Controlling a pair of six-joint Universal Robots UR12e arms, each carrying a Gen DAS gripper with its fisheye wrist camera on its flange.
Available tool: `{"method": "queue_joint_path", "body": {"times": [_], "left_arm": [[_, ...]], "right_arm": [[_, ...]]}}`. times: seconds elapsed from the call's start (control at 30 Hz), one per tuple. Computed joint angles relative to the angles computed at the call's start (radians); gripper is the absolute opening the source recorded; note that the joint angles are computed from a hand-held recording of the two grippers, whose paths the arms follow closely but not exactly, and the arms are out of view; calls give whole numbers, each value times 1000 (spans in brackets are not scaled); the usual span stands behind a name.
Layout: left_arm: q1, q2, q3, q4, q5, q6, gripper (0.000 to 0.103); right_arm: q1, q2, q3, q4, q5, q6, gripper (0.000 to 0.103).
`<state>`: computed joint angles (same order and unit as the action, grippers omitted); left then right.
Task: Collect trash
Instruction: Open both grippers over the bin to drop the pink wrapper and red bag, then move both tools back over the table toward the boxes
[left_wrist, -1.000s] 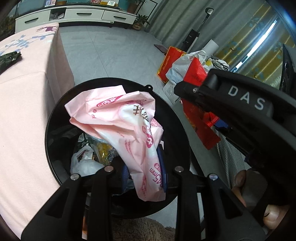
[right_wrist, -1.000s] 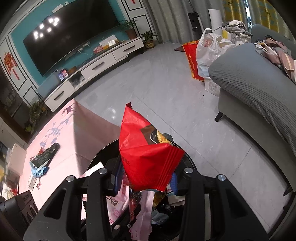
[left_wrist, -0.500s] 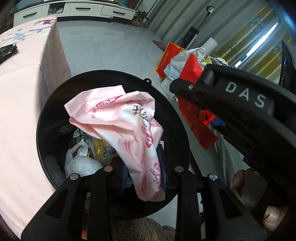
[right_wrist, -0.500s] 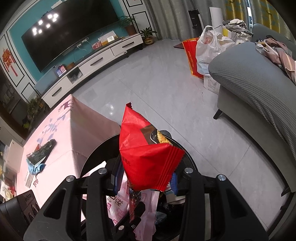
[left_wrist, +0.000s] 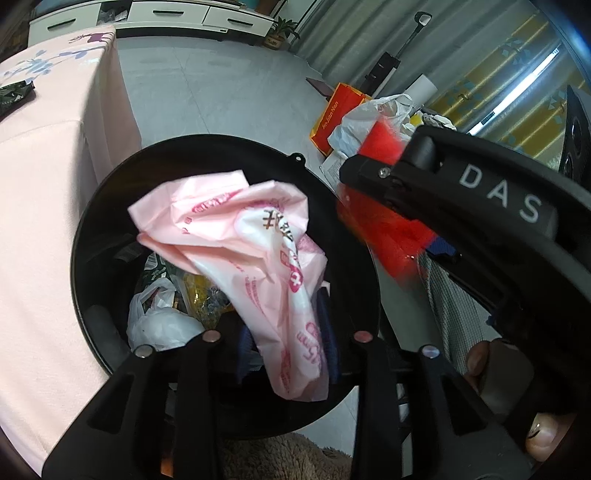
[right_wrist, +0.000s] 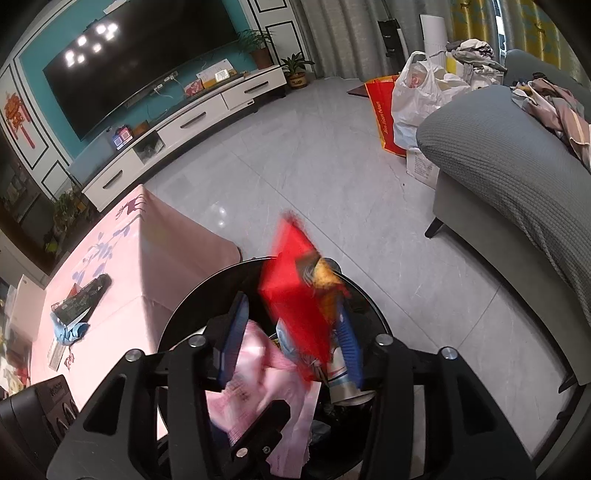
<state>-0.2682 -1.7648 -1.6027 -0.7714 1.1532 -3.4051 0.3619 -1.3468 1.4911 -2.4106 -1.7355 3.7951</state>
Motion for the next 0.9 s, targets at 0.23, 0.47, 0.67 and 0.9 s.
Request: {"method": "queue_joint_path", "body": {"times": [0.23,0.47,0.67,0.9], "left_arm": [[13,31,-25,54,11,-37,74],[36,78,-56,117,68,-57,96],[68,117,-76,128,150,-54,100],[129,161,-98,102,289,1,100]], "right_arm": [[0,-28,37,-92,2,14,75],[9,-28,34,-128,-3,20,84],[32,-5,-6,-93,-27,-13,85],[60,31,-61,-37,-49,-75,86]]}}
